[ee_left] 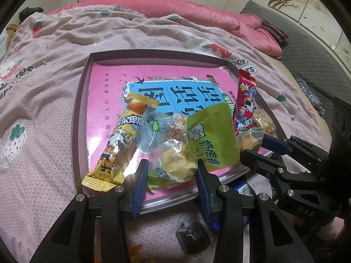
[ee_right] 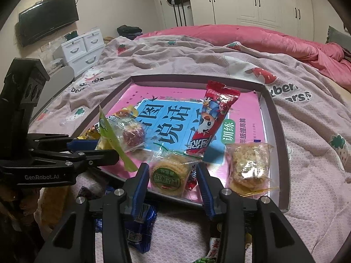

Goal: Organize snacks
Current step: 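Open the left tool to release the green bag while right tool releases the cookie bag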

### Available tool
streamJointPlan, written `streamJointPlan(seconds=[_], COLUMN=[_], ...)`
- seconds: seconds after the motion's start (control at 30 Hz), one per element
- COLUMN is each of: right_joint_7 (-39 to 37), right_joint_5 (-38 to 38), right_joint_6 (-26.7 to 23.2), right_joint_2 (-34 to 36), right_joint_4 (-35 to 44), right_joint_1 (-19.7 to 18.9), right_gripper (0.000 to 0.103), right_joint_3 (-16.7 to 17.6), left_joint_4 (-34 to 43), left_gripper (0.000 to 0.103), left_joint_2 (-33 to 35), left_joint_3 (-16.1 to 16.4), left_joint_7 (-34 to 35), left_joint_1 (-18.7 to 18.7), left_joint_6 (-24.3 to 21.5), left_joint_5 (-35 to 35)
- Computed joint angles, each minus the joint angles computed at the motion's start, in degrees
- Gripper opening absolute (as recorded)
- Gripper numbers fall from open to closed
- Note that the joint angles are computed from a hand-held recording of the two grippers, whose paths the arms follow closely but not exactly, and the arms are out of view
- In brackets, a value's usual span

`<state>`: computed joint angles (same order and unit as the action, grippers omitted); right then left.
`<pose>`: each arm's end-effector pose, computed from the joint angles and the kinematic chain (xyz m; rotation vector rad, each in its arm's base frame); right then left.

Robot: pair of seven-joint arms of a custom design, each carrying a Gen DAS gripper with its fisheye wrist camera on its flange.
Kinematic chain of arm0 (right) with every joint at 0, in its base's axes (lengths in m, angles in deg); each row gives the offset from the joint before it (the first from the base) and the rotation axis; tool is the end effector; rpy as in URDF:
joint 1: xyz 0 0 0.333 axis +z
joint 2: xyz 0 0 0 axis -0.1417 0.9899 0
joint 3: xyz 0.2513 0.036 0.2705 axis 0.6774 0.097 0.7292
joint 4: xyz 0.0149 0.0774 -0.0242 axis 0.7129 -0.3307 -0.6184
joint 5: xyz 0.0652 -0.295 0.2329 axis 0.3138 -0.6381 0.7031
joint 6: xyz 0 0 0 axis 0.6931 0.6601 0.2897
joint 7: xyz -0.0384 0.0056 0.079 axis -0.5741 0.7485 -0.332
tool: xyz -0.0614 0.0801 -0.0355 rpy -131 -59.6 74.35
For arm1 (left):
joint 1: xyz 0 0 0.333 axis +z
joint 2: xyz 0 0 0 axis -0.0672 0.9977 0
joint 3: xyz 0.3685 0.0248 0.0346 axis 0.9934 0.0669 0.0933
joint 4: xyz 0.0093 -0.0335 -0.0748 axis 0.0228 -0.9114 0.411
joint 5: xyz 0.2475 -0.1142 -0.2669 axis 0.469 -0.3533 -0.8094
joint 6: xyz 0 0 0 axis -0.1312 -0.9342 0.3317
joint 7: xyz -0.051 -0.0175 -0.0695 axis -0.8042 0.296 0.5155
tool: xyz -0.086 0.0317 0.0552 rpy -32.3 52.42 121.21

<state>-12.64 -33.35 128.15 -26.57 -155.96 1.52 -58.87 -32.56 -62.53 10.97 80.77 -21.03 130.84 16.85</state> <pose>0.6477 0.1438 0.4671 -2.1100 1.1198 -0.2817 0.6076 -0.3515 0.4748 -2.0367 1.8738 -0.8374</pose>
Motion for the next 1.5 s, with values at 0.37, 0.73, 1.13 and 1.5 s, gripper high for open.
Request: streamJointPlan(seconds=[0.37, 0.73, 1.13, 1.5], right_joint_7=[-1.0, -0.8, 0.0, 0.5], right_joint_5=[1.4, 1.3, 0.6, 0.5], right_joint_6=[0.4, 0.6, 0.6, 0.7], right_joint_2=[-0.8, -1.0, -0.9, -1.0], right_joint_4=[-0.6, -0.9, -0.7, -0.6], right_joint_1=[-0.2, 0.0, 0.1, 0.0], right_gripper=[0.044, 0.044, 0.046, 0.049], right_joint_3=[0.1, -0.2, -0.3, -0.3], left_joint_4=[-0.3, -0.7, -1.4, -1.7], left_gripper=[0.044, 0.047, 0.055, 0.058], left_joint_2=[-0.1, -0.6, -1.6, -2.4], left_joint_3=[0.3, -0.1, -0.4, -0.6], left_joint_7=[-0.5, -0.6, -0.9, -0.2], left_joint_1=[-0.2, -0.1, 0.7, 1.0], left_joint_6=[0.4, 0.6, 1.3, 1.1], left_joint_5=[0.6, 0.3, -1.0, -1.7])
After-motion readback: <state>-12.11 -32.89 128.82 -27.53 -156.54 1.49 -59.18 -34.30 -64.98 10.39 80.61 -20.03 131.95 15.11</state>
